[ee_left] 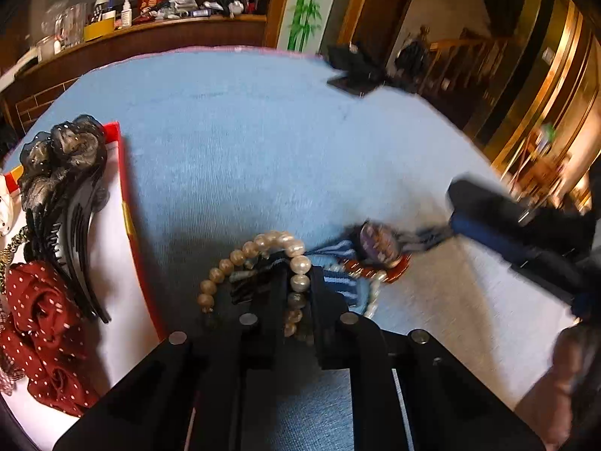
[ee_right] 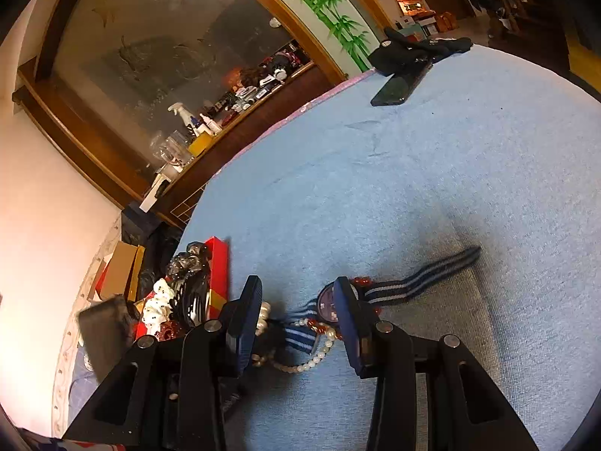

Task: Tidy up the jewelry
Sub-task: 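Grasp the watch face with the right tool while the left tool lifts the pearl bracelet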

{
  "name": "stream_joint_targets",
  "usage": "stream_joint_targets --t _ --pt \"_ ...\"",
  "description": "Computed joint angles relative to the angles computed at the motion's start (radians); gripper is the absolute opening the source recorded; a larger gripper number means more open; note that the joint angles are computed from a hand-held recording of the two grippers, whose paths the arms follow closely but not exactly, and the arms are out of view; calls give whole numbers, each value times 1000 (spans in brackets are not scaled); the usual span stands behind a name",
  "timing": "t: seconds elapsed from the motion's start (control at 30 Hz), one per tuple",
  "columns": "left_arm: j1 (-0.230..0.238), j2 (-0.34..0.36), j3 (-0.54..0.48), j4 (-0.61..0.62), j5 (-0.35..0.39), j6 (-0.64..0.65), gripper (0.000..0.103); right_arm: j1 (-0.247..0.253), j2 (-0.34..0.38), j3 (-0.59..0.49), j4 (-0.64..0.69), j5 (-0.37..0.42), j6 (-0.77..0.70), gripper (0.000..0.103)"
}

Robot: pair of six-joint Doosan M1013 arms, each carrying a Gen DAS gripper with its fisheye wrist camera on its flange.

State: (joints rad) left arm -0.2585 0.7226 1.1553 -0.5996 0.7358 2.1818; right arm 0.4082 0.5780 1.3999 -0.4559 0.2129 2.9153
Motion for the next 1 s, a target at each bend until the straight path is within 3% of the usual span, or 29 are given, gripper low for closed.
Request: stream_joint_targets --t 0.2,0.37,0.5,0.6,0.67,0.73,0.8,0.9,1.0 --pt "30 -37 51 -244 -82 194 9 -4 21 -36 166 63 -168 43" --pt "36 -42 55 -261 -118 217 9 -10 46 -86 218 144 -286 43" --pt "45 -56 73 -275 -138 234 9 -33 65 -111 487 169 -566 43" --pt "53 -53 65 -274 -126 212 9 -33 73 -125 559 194 -688 43" --pt "56 -53 64 -279 -120 212 9 -25 87 -156 537 249 -739 43" --pt "56 -53 66 -285 -128 212 9 -8 104 -195 421 314 -728 43" --pt "57 -56 70 -289 -130 215 9 3 122 -229 376 371 -780 50" --pt "59 -54 68 -288 -123 206 9 26 153 -280 186 472 -736 55" --pt "59 -55 68 -285 -122 202 9 22 165 -297 181 486 -782 63"
